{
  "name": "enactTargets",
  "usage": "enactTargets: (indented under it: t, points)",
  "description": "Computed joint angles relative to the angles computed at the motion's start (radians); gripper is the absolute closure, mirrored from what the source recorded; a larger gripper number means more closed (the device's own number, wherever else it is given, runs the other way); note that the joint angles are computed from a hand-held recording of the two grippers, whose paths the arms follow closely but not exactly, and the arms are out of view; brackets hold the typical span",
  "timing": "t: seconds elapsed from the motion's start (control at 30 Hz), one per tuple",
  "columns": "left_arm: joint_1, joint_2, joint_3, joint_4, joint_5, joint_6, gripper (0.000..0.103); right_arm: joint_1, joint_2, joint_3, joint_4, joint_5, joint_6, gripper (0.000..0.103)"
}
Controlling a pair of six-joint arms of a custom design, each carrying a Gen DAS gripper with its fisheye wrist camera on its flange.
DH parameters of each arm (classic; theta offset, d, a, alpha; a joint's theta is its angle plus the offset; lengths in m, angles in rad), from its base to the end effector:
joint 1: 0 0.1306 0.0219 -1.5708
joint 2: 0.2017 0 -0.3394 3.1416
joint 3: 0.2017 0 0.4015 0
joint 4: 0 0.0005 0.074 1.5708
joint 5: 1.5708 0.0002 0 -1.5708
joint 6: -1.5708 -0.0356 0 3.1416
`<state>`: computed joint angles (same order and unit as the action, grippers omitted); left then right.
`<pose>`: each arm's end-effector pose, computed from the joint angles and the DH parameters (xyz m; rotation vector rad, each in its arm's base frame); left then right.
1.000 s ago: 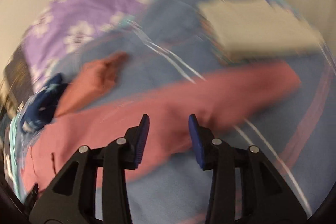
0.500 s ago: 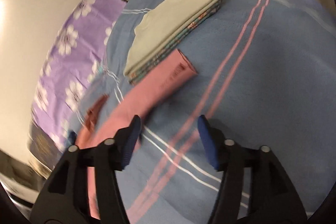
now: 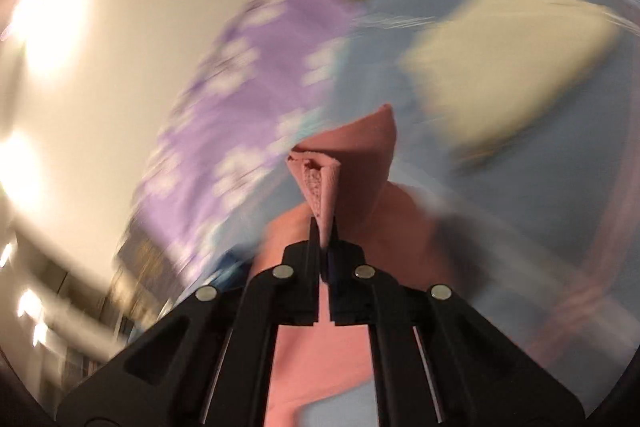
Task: Fold small clothes
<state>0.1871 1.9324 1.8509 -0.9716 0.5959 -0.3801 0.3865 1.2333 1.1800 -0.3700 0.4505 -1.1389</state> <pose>0.6467 0.1016 0.2949 0.4318 2.4052 -0.5376 0.4446 0.1637 0.4017 0.9948 1.7246 0.5531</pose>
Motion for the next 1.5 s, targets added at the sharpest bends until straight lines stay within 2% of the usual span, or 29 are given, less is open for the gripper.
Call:
enactTargets:
  t: [0.1,0.17,0.27,0.3,0.37,0.53,0.67,0.77,0.83,0.93,1.03,1.1,1.17,1.3,1.33,1.37,1.4,1.43,1.47,1.5]
  points:
    - [0.004,0.004,0.006,-0.007,0.016,0.006,0.078,0.071,0.224,0.228,0.073,-0.153,0.166,0.100]
    - [0.008,0.012,0.016,-0.018,0.034,0.011,0.078,0.100,0.359,0.361,0.069,-0.261,0.218,0.100]
    - [0.016,0.026,0.035,-0.039,0.064,0.019,0.078,0.140,0.545,0.548,-0.047,-0.338,0.268,0.100]
    - [0.019,0.031,0.041,-0.045,0.074,0.022,0.078,0.148,0.593,0.589,-0.089,-0.359,0.268,0.100]
    - [0.023,0.041,0.055,-0.061,0.096,0.026,0.076,0.151,0.638,0.610,-0.122,-0.398,0.251,0.100]
    - [0.034,0.063,0.087,-0.110,0.171,0.010,0.066,0.165,0.667,0.615,-0.160,-0.396,0.273,0.100]
    - [0.039,0.055,0.082,-0.115,0.208,0.006,0.065,0.188,0.666,0.598,-0.132,-0.352,0.321,0.099]
    - [0.046,0.092,0.156,-0.264,0.353,-0.024,0.064,0.197,0.668,0.597,-0.124,-0.342,0.358,0.098]
    - [0.033,0.119,0.219,-0.367,0.409,-0.044,0.059,0.194,0.679,0.605,-0.115,-0.348,0.364,0.097]
    - [-0.003,0.153,0.292,-0.440,0.375,-0.039,0.052,0.193,0.666,0.579,-0.083,-0.353,0.362,0.097]
    - [-0.038,0.230,0.417,-0.511,0.339,0.020,0.051,0.191,0.663,0.566,-0.074,-0.364,0.355,0.097]
    - [-0.056,0.272,0.486,-0.539,0.316,0.064,0.046,0.191,0.656,0.554,-0.059,-0.366,0.354,0.097]
    - [-0.074,0.309,0.541,-0.548,0.265,0.131,0.042,0.191,0.651,0.546,-0.044,-0.367,0.362,0.097]
    - [-0.092,0.341,0.583,-0.540,0.246,0.209,0.042,0.192,0.648,0.540,-0.029,-0.377,0.380,0.097]
    - [-0.099,0.344,0.590,-0.533,0.238,0.227,0.045,0.192,0.646,0.538,-0.026,-0.380,0.385,0.097]
    - [-0.103,0.347,0.597,-0.531,0.231,0.237,0.072,0.193,0.646,0.538,-0.024,-0.382,0.392,0.097]
    - [-0.112,0.366,0.632,-0.554,0.223,0.232,0.090,0.194,0.643,0.536,-0.023,-0.384,0.399,0.095]
    - [-0.120,0.404,0.702,-0.608,0.217,0.216,0.101,0.196,0.638,0.532,-0.021,-0.378,0.403,0.094]
    - [-0.126,0.411,0.722,-0.614,0.206,0.214,0.101,0.198,0.629,0.523,-0.016,-0.369,0.409,0.088]
    - [-0.134,0.397,0.721,-0.588,0.182,0.211,0.101,0.201,0.616,0.512,-0.008,-0.360,0.418,0.085]
